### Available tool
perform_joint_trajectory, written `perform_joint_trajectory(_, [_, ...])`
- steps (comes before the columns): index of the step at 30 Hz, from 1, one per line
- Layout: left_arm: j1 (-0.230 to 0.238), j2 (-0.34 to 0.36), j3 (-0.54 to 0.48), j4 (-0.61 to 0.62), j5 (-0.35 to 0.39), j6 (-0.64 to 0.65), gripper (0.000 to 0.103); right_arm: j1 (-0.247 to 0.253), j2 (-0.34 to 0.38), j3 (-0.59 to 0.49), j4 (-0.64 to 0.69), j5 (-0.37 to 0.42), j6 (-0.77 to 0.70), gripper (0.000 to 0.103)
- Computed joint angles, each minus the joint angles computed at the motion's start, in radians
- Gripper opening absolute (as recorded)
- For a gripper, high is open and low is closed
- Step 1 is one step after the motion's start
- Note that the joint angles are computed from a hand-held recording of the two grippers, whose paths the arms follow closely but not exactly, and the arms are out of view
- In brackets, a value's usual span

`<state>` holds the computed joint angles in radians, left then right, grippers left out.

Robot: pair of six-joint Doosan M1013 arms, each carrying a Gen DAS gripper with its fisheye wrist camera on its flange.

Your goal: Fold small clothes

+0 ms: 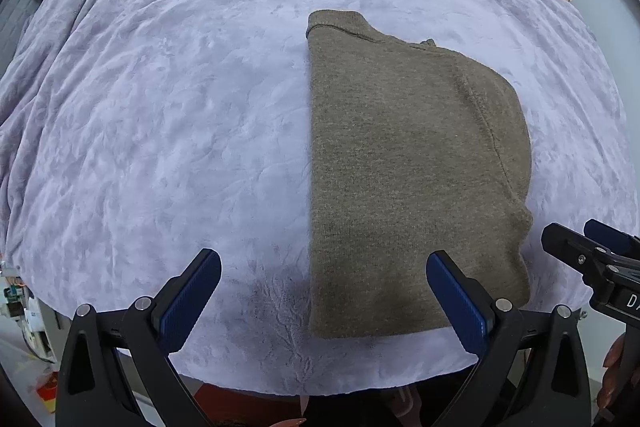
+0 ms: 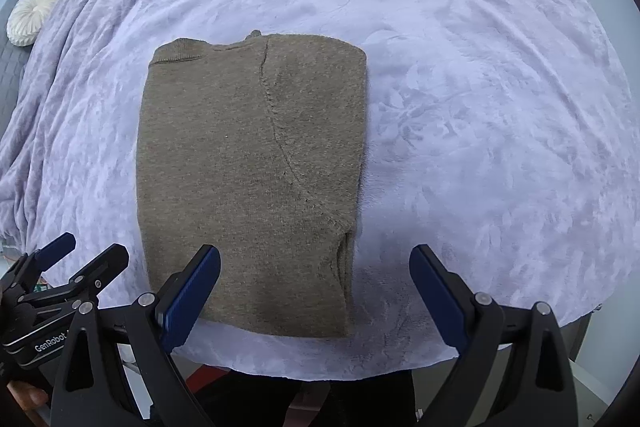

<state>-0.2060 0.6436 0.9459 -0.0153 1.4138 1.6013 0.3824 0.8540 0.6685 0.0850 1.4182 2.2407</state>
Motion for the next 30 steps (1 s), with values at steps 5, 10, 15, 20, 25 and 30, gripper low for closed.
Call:
perform_joint_trajectory(5, [-0.003,-0.005,0.005,0.016,-0.008,0.000,0.103,0.000,-0.001,0.000,-0.003,0.000,0.000,0.096])
perform_joint_trajectory(10, [-0.003,-0.005,0.005,0.019,-0.007,0.005,0.103,0.001,0.000,-0.002,-0.006,0.002,0.000,0.096])
perform_joint_trajectory(15, [-0.004,-0.008,0.009,0.023,-0.008,0.009,0.103,0.003,0.001,-0.007,-0.010,0.007,0.002,0.096])
perform_joint_trajectory(20, [-0.004,-0.009,0.012,0.020,-0.010,0.003,0.103,0.004,0.002,-0.010,-0.017,0.010,-0.003,0.096])
perform_joint_trajectory(25, [-0.002,-0.009,0.010,0.026,-0.011,0.009,0.103,0.005,0.003,-0.012,-0.021,0.012,-0.004,0.096])
perform_joint_trajectory(30, [-0.002,-0.009,0.009,0.023,-0.009,0.009,0.103,0.007,0.004,-0.016,-0.024,0.012,-0.003,0.096])
